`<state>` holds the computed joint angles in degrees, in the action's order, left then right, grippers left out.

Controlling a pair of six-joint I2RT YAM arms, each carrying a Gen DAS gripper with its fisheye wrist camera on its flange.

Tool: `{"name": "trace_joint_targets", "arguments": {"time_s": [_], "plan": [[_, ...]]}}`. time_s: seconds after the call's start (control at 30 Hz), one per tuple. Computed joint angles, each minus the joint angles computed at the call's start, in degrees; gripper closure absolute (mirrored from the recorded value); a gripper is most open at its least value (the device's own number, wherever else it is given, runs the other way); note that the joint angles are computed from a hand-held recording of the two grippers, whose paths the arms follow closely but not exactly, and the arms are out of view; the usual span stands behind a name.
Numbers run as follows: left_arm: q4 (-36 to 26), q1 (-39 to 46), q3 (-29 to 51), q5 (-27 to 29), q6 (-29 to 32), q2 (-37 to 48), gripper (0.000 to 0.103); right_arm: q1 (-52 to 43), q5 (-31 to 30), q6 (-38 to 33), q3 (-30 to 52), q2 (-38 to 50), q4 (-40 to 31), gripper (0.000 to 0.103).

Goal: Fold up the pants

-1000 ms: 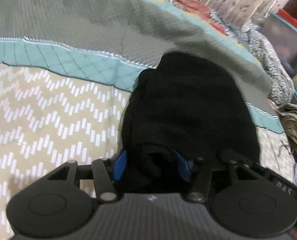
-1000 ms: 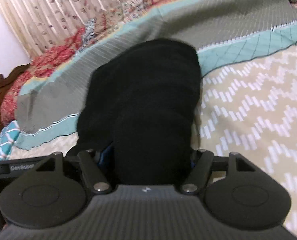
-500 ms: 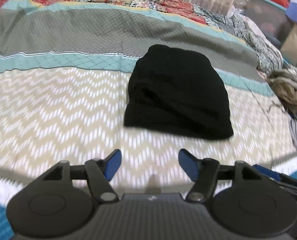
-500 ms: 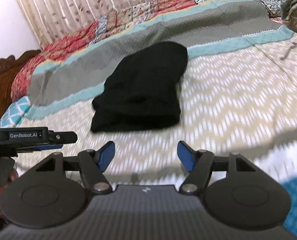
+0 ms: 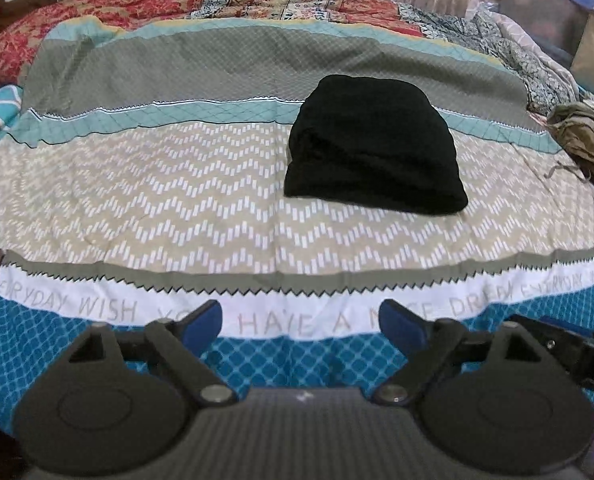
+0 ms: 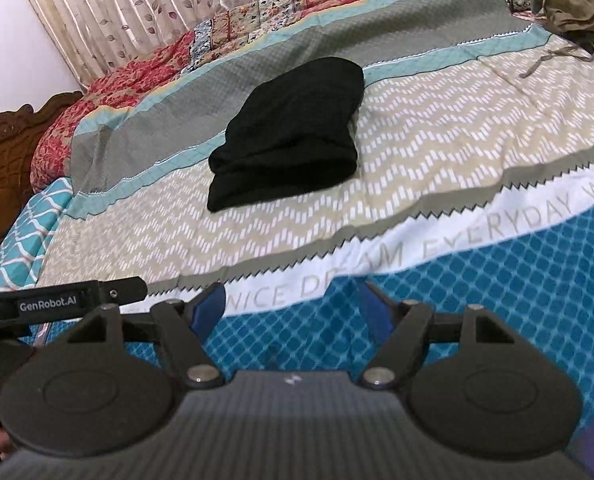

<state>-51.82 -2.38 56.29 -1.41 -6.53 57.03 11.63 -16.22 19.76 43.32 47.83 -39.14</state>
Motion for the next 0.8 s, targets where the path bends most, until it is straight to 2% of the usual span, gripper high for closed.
{"name": "trace_joint_targets", "arguments": {"time_s": [0.27,0.8], "plan": [[-2.02,-2.94,-1.52,-3.40,-1.59,-3.51,0.000,2.83,2.77,2.12,-0.53,-3.04,-1.19,0.026],[-2.85,-3.32,-2.69,-3.19,-1.45,-2.07,0.000,0.60,0.75,3.08,-1.90,-2.03,-1.54,0.021]]}}
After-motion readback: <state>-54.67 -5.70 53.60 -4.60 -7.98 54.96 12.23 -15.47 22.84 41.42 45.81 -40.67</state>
